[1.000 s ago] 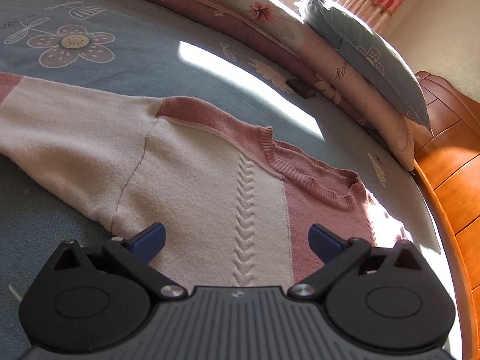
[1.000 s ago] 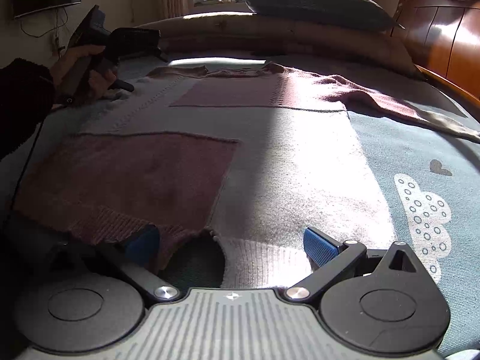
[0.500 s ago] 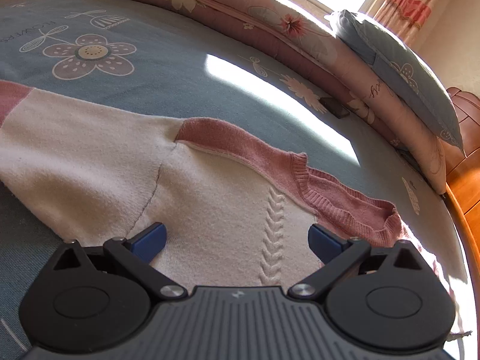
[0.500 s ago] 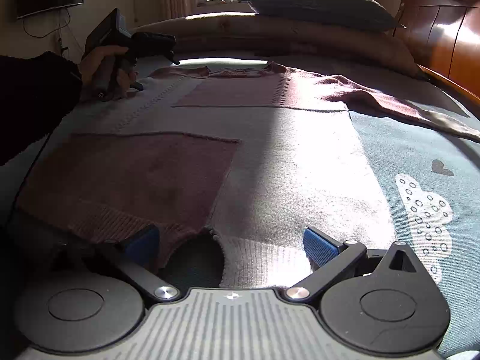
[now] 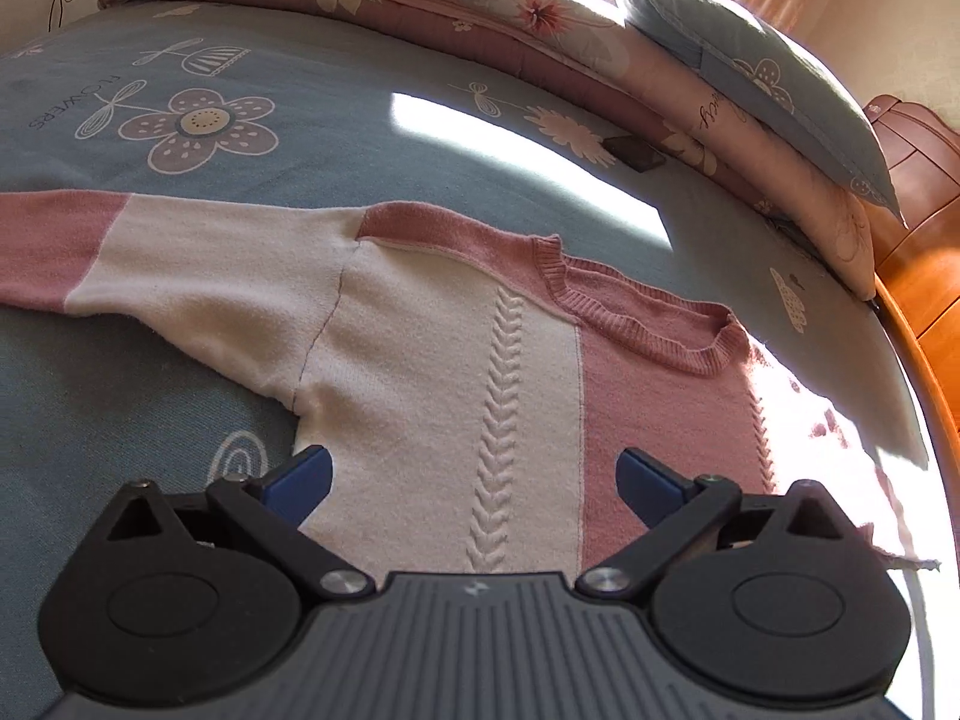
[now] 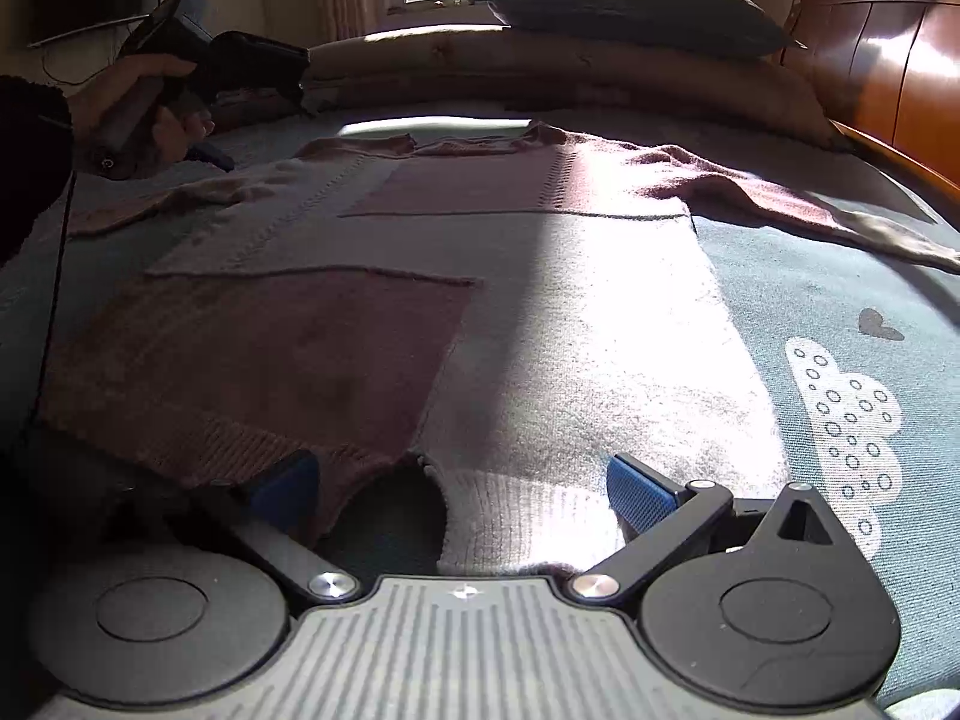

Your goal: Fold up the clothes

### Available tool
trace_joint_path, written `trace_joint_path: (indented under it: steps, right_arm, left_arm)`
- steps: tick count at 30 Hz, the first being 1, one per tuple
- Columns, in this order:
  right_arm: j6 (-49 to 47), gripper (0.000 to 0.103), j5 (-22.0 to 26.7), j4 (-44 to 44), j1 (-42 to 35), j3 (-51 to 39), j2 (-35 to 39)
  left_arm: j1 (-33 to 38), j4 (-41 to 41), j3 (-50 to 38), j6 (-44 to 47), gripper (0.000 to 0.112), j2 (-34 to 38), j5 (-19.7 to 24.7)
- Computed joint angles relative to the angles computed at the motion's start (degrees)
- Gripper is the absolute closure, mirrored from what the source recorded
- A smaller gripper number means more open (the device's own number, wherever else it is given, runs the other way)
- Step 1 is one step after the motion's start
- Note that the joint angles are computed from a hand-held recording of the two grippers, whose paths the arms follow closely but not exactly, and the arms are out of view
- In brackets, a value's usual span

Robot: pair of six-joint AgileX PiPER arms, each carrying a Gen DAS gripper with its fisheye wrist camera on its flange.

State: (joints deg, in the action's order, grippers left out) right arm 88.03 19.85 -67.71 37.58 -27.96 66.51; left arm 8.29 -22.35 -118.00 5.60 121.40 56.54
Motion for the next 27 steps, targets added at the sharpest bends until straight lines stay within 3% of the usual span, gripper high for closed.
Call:
trace_joint_path:
  steps: [6,11,15,18,23,27]
  right_arm:
    - [2.42,0.0,2.71,-2.16,2.11,-0.05,0.6]
    - [4.73,0.0,5.54,-4.06,4.46,0.11,1.09]
    - [5.82,0.0,5.38,-5.11,4.45,0.64,0.71]
    - [6.77,0.0,4.61,-6.57,3.88,1.19,0.43]
    - [12.66,0.0,5.0,-12.24,4.69,2.56,0.3]
    - [18.49,0.0,5.83,-18.2,5.06,2.93,1.52]
  left_arm:
    - [1.82,-6.19,24.38,10.44,0.012,-15.04,-1.89]
    - [4.05,-8.93,37.05,16.42,0.012,-20.44,-4.67]
    - [7.15,-13.17,45.31,21.4,0.012,-24.95,-5.98]
    - [7.71,-16.86,50.57,26.62,0.012,-30.21,-9.69]
    - [1.44,-23.53,52.19,36.57,0.011,-34.04,-24.28]
    - [-5.02,-23.52,43.53,31.43,0.011,-27.09,-28.75]
